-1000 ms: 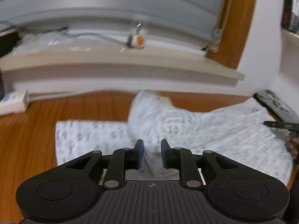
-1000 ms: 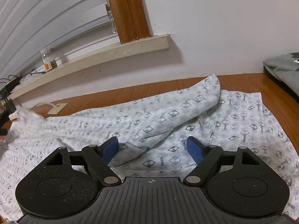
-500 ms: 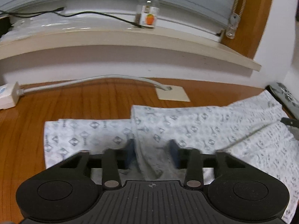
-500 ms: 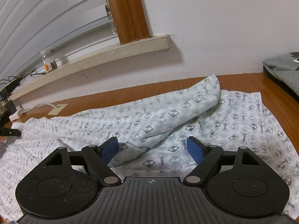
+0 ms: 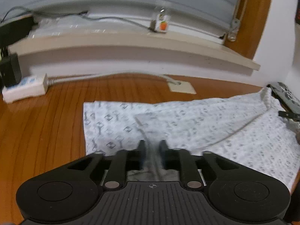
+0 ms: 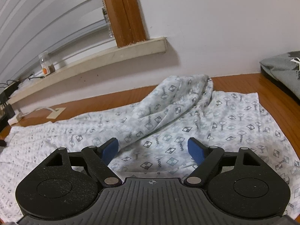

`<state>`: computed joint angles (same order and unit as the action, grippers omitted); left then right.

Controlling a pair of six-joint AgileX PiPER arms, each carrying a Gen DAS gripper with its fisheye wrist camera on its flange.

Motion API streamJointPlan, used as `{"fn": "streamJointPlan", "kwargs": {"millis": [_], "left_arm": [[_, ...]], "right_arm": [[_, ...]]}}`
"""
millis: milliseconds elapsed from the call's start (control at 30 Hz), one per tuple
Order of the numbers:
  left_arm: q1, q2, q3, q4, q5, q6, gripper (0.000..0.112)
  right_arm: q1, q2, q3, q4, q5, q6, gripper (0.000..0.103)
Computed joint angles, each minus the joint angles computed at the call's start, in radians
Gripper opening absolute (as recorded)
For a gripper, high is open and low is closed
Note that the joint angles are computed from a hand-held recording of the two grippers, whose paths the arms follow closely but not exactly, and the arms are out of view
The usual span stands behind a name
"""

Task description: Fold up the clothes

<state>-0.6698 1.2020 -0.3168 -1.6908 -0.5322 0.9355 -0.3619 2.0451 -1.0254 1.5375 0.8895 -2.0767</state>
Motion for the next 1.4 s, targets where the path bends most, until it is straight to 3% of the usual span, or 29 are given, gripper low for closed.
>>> {"fn": "streamJointPlan", "kwargs": {"millis": [33,167,267,300,333,367,400,533,600,767,867,933,1067,1233,1400], "left_arm": [[0.041,0.014,-0.002,0.046,0.028,-0.028,0.055],[0.200,0.101,-0.034,0.248,0.142,-0.146,0.055],[0.225,0.154,-0.067,0.323,0.150,-0.182,0.054],[0.225,0.165,-0.075,0.343,0.147,-0.191,0.046],[0.225,0.175,-0.083,0.361,0.144,-0.198,0.022],[0.223,0.177,-0.085,0.382,0.145,-0.212,0.012],[0.197,0.175,-0.082,0.381,0.111,-0.223,0.006],[0.083,0.135,-0.078,0.281,-0.024,-0.160,0.006],[0.064,0.108,-0.072,0.259,-0.059,-0.143,0.006],[0.123,0.144,-0.098,0.227,-0.036,-0.115,0.012],[0.118,0.182,-0.111,0.194,-0.062,-0.115,0.028],[0.084,0.197,-0.120,0.203,-0.103,-0.141,0.046],[0.039,0.248,-0.196,0.224,-0.115,-0.111,0.048],[0.062,0.428,-0.432,0.319,0.033,-0.042,0.048],[0.070,0.659,-0.738,0.276,0.207,0.155,0.048]], "right_arm": [[0.002,0.001,-0.001,-0.001,-0.003,-0.001,0.080],[0.004,0.001,0.002,0.005,-0.008,-0.010,0.081],[0.004,-0.001,0.007,0.008,-0.010,-0.014,0.081],[0.004,-0.001,0.007,0.008,-0.010,-0.014,0.081],[0.004,0.000,0.006,0.006,-0.009,-0.013,0.081],[0.004,0.000,0.006,0.006,-0.009,-0.012,0.081],[0.004,-0.001,0.008,0.007,-0.010,-0.013,0.081],[0.004,-0.002,0.009,0.008,-0.010,-0.011,0.081],[0.004,0.000,0.007,0.006,-0.011,-0.009,0.081],[0.001,0.005,0.000,0.001,-0.009,-0.008,0.081],[-0.001,0.006,-0.004,-0.002,-0.006,-0.001,0.081],[-0.007,0.011,-0.010,-0.009,0.008,0.007,0.081],[-0.028,0.009,-0.015,0.004,0.059,-0.012,0.080],[0.013,-0.038,-0.057,0.009,0.039,0.045,0.071],[0.161,-0.027,-0.191,-0.077,-0.169,0.216,0.072]]}}
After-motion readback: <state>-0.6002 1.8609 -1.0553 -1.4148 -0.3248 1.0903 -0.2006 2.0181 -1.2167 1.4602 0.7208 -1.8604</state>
